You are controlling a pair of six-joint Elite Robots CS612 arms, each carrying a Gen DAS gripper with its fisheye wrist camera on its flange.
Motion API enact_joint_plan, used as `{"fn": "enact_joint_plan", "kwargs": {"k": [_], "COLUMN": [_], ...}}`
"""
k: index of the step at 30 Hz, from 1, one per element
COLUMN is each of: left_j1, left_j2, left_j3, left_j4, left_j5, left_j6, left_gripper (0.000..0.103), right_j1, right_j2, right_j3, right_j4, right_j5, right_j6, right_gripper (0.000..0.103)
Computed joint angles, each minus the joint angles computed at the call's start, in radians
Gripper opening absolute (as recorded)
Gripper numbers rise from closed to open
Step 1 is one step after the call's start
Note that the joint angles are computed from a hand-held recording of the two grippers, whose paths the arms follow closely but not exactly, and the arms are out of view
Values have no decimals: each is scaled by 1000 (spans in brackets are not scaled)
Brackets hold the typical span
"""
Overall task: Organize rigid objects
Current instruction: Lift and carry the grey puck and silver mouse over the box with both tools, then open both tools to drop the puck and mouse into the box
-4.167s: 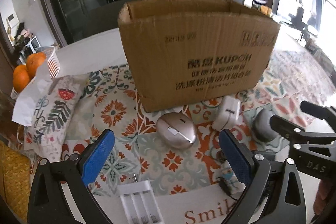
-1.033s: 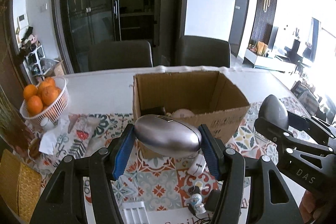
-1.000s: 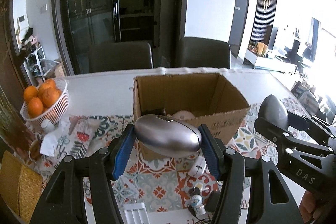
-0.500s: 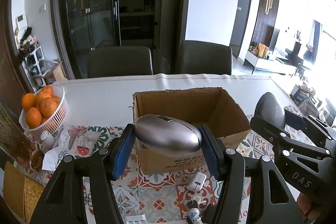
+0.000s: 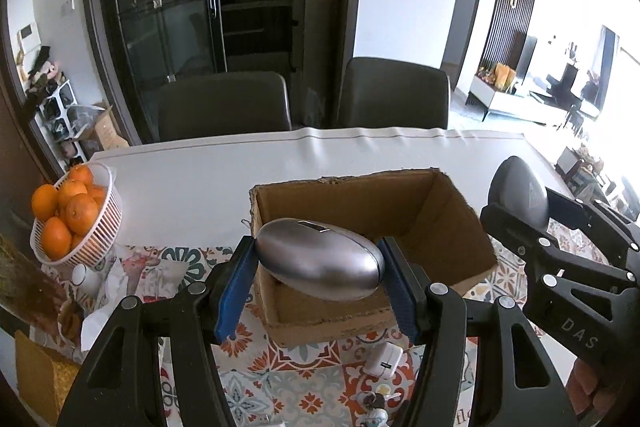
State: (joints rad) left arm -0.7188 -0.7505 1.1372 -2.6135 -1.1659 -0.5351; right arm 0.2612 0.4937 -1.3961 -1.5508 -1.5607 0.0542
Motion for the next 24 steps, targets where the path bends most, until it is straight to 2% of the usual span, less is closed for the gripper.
{"fn": "enact_joint_plan", "kwargs": {"k": [7, 14, 24], "left_j1": [19, 33, 46], "left_j2": [35, 71, 115], "left_j3": [-68, -126, -194], "left_j4": [93, 188, 278], "left_j5": [-36, -59, -116], "left_j6": [-10, -22, -24], "left_gripper": [61, 61, 61], "right_j1": [-6, -4, -15], "right_j2": [-33, -55, -71], "right_j3": [71, 134, 188], "right_j4": [28, 51, 106], "right_j5": [16, -2, 26], "right_j6": [-8, -29, -37], "right_gripper": [57, 57, 57]}}
